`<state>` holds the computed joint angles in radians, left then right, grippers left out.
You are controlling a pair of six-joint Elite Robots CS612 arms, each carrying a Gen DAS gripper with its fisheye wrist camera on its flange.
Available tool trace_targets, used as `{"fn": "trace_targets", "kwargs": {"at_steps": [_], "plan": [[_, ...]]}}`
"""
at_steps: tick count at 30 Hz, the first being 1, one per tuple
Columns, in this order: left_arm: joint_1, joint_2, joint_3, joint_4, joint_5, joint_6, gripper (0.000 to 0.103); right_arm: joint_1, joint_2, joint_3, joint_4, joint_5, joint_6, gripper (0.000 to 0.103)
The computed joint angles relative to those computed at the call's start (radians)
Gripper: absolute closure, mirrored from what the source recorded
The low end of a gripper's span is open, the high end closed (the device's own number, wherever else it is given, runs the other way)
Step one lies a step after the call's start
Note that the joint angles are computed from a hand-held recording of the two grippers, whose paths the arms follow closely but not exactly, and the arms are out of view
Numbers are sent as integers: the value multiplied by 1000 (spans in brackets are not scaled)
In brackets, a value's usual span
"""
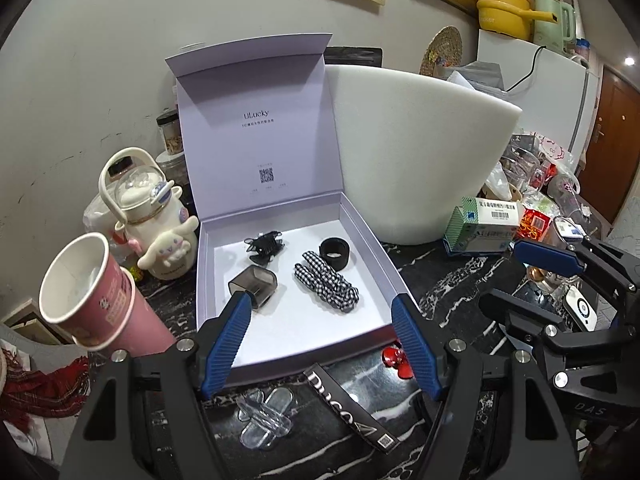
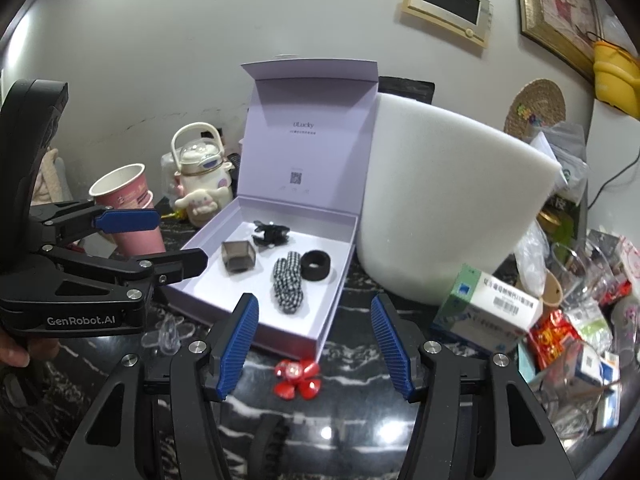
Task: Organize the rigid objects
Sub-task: 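Withdraw both open tools from the box toward the table items, then grasp the black DUCO box with left tool while right tool grasps the black claw clip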
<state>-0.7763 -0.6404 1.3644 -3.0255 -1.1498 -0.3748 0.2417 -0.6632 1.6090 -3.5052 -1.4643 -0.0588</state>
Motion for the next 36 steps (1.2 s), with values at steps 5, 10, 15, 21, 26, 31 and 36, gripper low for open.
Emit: {"fn": "trace_targets", "kwargs": {"at_steps": [5,10,15,21,26,31,36], "plan": [[-12,-7,25,8,16,-36,31,2,-3,35,-32,-2,12,43],[-23,-1,40,-7,24,-37,31,-5,-1,68,-42,31,36,42],[-30,13,40,6,6,-36,31,-7,12,85,-41,55,44,42],[-34,25,47,9,-19,-51,31,-13,27,105,-40,104,58,42],[-34,33,58,6,-62,-79,31,-12,38,117,-42,93,51,42],[-30,41,73,-7,-105,-136,31,-17,45,124,-32,117,59,42],[-24,48,77,9,-138,-181,31,-18,50,123,-12,130,57,42]]}}
